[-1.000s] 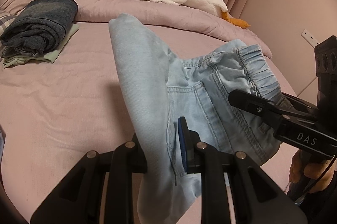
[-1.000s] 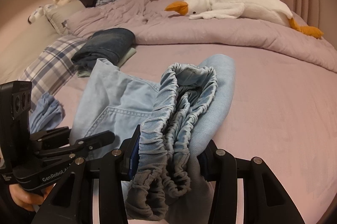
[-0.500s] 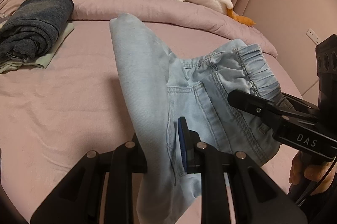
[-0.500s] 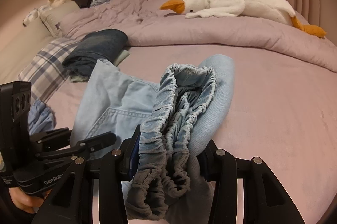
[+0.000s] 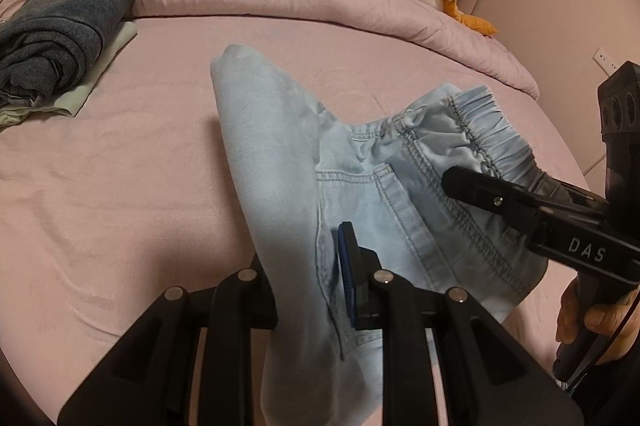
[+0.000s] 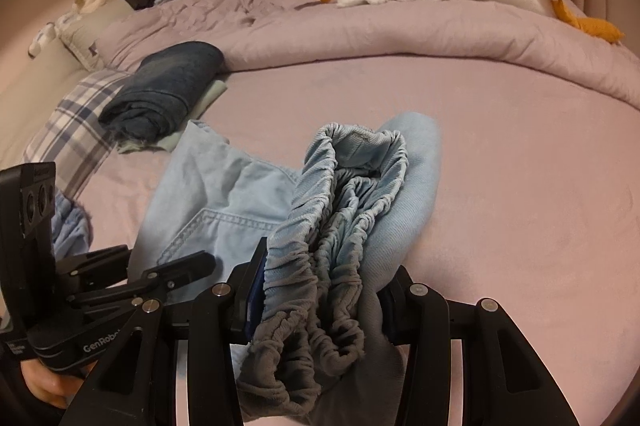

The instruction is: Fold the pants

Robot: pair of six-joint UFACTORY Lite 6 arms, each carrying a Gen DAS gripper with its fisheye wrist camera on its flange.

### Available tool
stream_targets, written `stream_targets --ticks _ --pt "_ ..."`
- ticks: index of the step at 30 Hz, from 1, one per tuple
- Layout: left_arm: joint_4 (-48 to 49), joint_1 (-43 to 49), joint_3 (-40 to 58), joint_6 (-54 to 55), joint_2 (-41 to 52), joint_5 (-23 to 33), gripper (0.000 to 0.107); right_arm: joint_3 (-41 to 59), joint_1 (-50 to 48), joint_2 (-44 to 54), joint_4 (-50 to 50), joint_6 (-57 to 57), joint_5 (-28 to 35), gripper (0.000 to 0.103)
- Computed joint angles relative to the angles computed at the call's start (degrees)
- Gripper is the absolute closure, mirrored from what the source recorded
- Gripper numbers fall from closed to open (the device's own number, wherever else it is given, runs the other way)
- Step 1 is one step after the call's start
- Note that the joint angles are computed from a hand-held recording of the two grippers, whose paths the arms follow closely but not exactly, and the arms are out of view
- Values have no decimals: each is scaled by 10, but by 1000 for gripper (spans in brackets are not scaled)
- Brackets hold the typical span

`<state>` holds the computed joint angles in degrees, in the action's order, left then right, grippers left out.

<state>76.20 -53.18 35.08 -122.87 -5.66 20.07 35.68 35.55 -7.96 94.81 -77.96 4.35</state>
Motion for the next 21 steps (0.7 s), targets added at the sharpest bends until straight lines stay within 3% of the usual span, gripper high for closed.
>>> stream_targets --ticks 6,12,15,17,19,21 --pt "9 11 -9 -10 8 -2 87 4 -31 22 8 -8 25 56" --pt "20 11 -23 -24 12 10 75 -6 -72 34 21 -22 62 54" --pt "20 11 -33 -29 15 22 58 -14 -101 44 15 -10 80 45" --pt "21 14 -45 -36 11 30 40 -20 -126 54 10 -7 98 32" --pt "24 19 -58 -46 4 30 31 -31 -152 60 22 -23 119 27" --pt "29 16 -69 -56 -7 34 30 -46 -178 58 38 -51 154 26"
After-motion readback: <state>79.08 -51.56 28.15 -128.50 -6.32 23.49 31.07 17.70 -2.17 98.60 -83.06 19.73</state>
